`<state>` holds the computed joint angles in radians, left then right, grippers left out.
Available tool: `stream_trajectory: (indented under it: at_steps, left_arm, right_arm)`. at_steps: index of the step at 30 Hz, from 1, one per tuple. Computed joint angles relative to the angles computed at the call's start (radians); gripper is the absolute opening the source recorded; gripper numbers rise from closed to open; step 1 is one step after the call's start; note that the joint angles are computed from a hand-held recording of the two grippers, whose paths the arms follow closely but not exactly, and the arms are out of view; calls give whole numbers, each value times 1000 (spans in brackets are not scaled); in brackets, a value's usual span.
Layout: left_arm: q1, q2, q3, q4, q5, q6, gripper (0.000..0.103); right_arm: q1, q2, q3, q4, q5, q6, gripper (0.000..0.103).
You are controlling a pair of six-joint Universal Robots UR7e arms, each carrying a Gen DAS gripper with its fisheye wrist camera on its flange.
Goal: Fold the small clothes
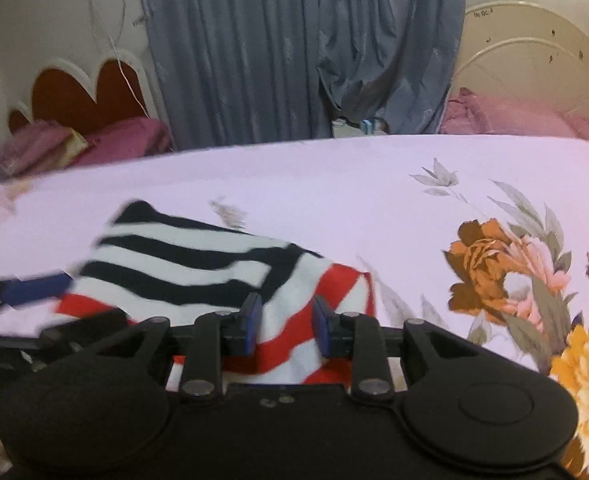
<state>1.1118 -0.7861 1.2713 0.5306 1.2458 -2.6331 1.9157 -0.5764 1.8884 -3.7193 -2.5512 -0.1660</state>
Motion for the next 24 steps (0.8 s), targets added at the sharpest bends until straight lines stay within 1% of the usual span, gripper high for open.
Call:
stream_trajectory:
  at_steps: [2, 5, 6, 10, 12, 13, 15, 16, 18, 24]
  left_arm:
    - [7, 26, -28, 15, -4, -3, 74]
    - [18, 53, -62, 38, 5, -26, 74]
    - [20, 58, -66, 37, 7, -27, 74]
    - [28, 67, -65, 26, -1, -25, 74]
    - [22, 57, -52, 18, -9, -9, 74]
    - [20, 55, -51, 17, -13, -6, 74]
    - [14, 45, -36, 4, -25, 6, 74]
    - [13, 40, -30, -1, -27, 11, 74]
    - [10, 32, -20, -7, -31, 19, 74]
    - [-5, 2, 14, -20, -42, 24, 74]
  right_arm:
    - [-16, 18, -11, -19, -18, -47, 24]
    - [-20, 72, -56, -111, -72, -204, 21]
    - [-22, 81, -65, -132, -75, -226, 20]
    - [-38, 100, -78, -181, -63, -237, 20]
    - [-30, 92, -81, -137, -78, -230, 21]
    - [-25, 79, -69, -116, -78, -217, 21]
    - [-18, 37, -28, -81, -37, -134, 23]
    - [-12, 24, -13, -85, -23, -112, 25]
    - [4, 15, 3, -99, -10, -112, 27]
    - [58, 13, 24, -147, -10, -145, 27]
